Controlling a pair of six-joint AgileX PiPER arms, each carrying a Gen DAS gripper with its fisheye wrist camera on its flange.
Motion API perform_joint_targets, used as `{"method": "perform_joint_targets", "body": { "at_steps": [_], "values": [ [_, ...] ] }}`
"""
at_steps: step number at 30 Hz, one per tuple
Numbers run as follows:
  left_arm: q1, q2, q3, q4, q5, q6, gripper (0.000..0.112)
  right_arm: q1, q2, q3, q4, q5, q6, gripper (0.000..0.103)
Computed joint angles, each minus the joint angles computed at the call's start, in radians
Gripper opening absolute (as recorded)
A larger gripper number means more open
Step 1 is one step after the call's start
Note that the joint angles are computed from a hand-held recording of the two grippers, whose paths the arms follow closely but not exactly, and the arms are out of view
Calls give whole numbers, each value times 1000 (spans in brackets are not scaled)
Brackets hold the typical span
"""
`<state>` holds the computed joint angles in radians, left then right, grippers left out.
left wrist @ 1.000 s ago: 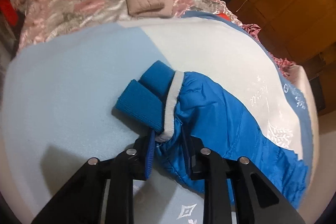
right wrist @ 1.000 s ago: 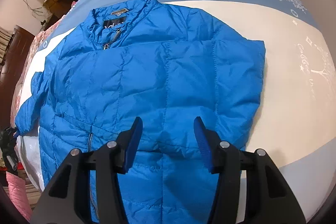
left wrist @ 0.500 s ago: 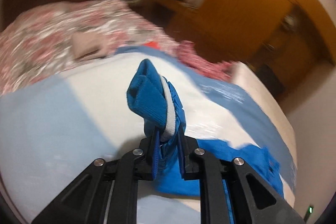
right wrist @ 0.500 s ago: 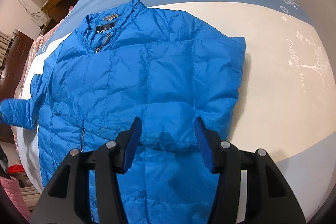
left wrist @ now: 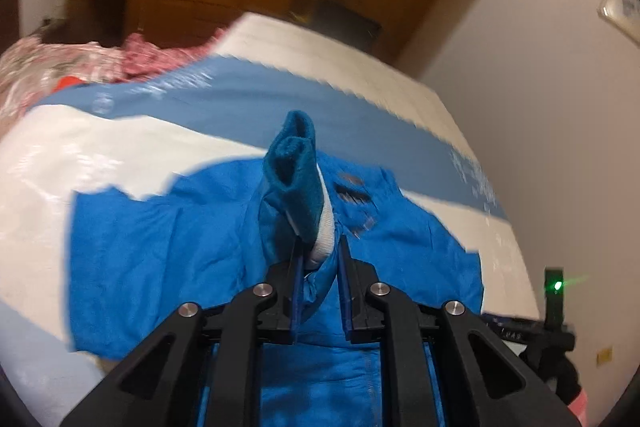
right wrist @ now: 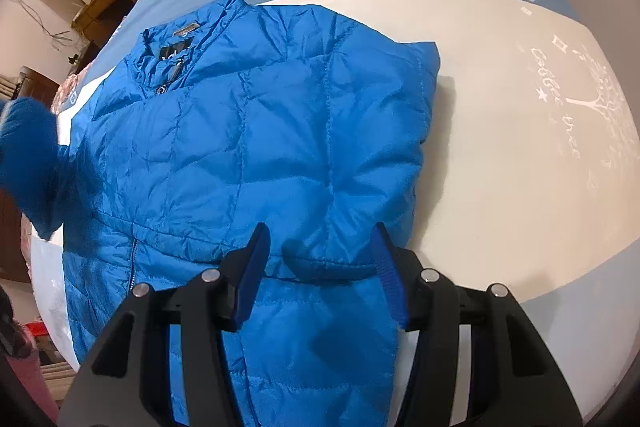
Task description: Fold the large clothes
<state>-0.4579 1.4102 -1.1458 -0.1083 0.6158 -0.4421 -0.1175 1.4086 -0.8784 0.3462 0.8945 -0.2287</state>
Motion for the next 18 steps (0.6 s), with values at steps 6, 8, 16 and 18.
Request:
{"method": "perform_joint_targets", "body": {
  "at_steps": [6,8,16,18],
  "values": [
    [-27,196,-54,-186,14,189,20,9,14,-5,15,-6,-11,52],
    [-19,179,-34,-312,27,315,30,15,11,-11,21,-1,-12,52],
    [-32,56,-2,73,121,55,53,139,67,-118,147,52,-36,56],
    [-31,100,-27,246,216,-92,53,218,104,-176,124,51,6,56]
  ]
}}
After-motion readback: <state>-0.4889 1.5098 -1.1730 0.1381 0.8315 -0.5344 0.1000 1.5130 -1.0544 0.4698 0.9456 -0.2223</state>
